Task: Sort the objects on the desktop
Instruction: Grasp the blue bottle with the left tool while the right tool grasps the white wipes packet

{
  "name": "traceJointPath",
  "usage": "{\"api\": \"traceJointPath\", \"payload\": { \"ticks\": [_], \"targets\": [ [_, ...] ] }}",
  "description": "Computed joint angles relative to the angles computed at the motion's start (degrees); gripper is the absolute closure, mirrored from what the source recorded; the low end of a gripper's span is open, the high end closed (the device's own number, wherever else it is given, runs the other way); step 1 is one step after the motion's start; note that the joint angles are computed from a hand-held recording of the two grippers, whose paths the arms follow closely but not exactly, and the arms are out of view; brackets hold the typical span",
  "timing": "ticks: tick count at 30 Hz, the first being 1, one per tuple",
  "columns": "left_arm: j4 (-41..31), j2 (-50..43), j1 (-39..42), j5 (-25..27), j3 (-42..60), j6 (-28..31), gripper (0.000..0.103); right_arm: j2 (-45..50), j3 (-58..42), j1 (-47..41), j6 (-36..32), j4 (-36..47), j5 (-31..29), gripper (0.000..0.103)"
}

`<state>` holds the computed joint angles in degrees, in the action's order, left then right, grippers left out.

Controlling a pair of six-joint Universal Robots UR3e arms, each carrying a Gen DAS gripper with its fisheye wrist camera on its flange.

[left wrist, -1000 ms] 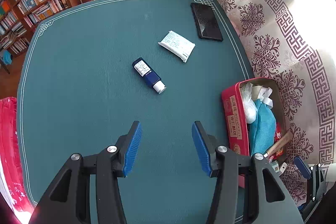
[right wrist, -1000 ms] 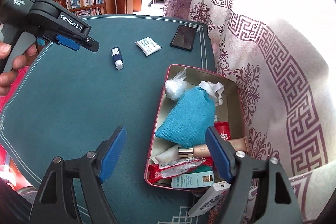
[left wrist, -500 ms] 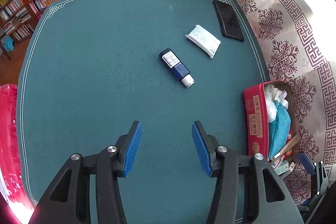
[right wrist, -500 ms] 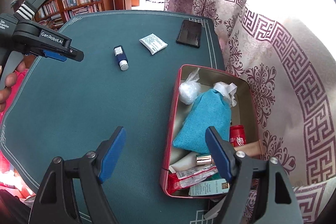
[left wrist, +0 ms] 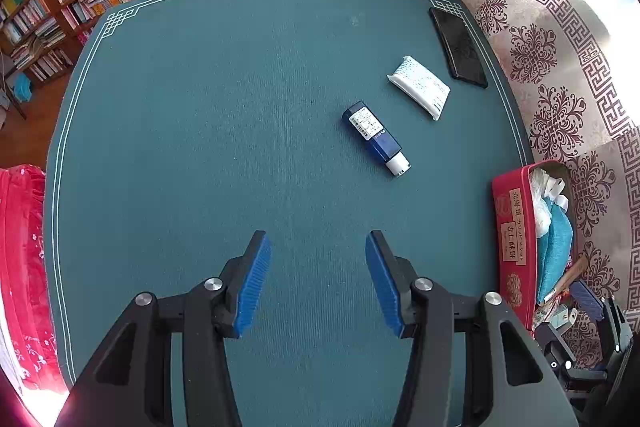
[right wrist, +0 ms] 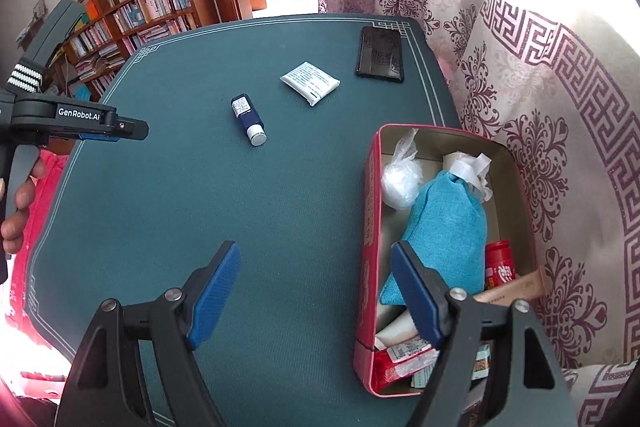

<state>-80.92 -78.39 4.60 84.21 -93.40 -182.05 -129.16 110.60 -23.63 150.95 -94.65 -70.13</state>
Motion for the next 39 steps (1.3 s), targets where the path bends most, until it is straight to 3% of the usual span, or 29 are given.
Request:
{"api": "traceJointPath", "payload": {
  "ticks": [6, 14, 19, 25, 31, 32, 33, 34, 36, 39],
  "targets": [
    [2.13, -5.05, -0.51, -1.68, 1.38, 0.14, 0.050, 6.59, -2.78, -0.30, 6.66, -0.22, 3.15, 0.022],
    [7.59, -19.98, -3.73, -5.70, 7.84, -3.79, 0.050, 20.08, -8.64, 9.72, 15.78, -13.53, -3.22, 0.022],
    [11.22, -30.66, -6.27, -4.08, 14.32, -7.60, 0.050, 30.75, -14.13, 13.52, 18.73, -19.09, -7.35, 0.022],
    [16.49, -36.91, -7.07, -5.33, 16.65, -10.38, 0.042, 45.44, -25.77, 15.90, 19.44, -23.47, -9.76, 0.022],
    [19.90, -39.32, -10.14, -1.02, 18.05, -10.88, 0.037, 61.68, -42.16, 17.80, 18.57, -20.19, -10.83, 0.022],
    [19.76, -39.64, -10.63, -0.25, 18.46, -10.49, 0.038, 63.90, -44.76, 18.16, 18.37, -19.16, -10.93, 0.022],
    [20.08, -39.60, -11.04, 0.78, 18.28, -10.09, 0.046, 65.99, -47.28, 18.68, 17.96, -18.29, -11.24, 0.022],
    [20.83, -39.04, -10.97, 0.82, 17.23, -9.36, 0.064, 67.96, -49.77, 19.27, 17.18, -17.43, -11.51, 0.022],
    [20.54, -37.58, -9.31, -1.44, 15.10, -7.48, 0.079, 71.69, -54.73, 20.39, 15.83, -15.53, -11.85, 0.022],
    [21.01, -33.98, -5.69, -4.21, 9.61, -4.99, 0.080, 77.60, -63.41, 21.94, 14.24, -11.25, -11.71, 0.022]
  ]
}}
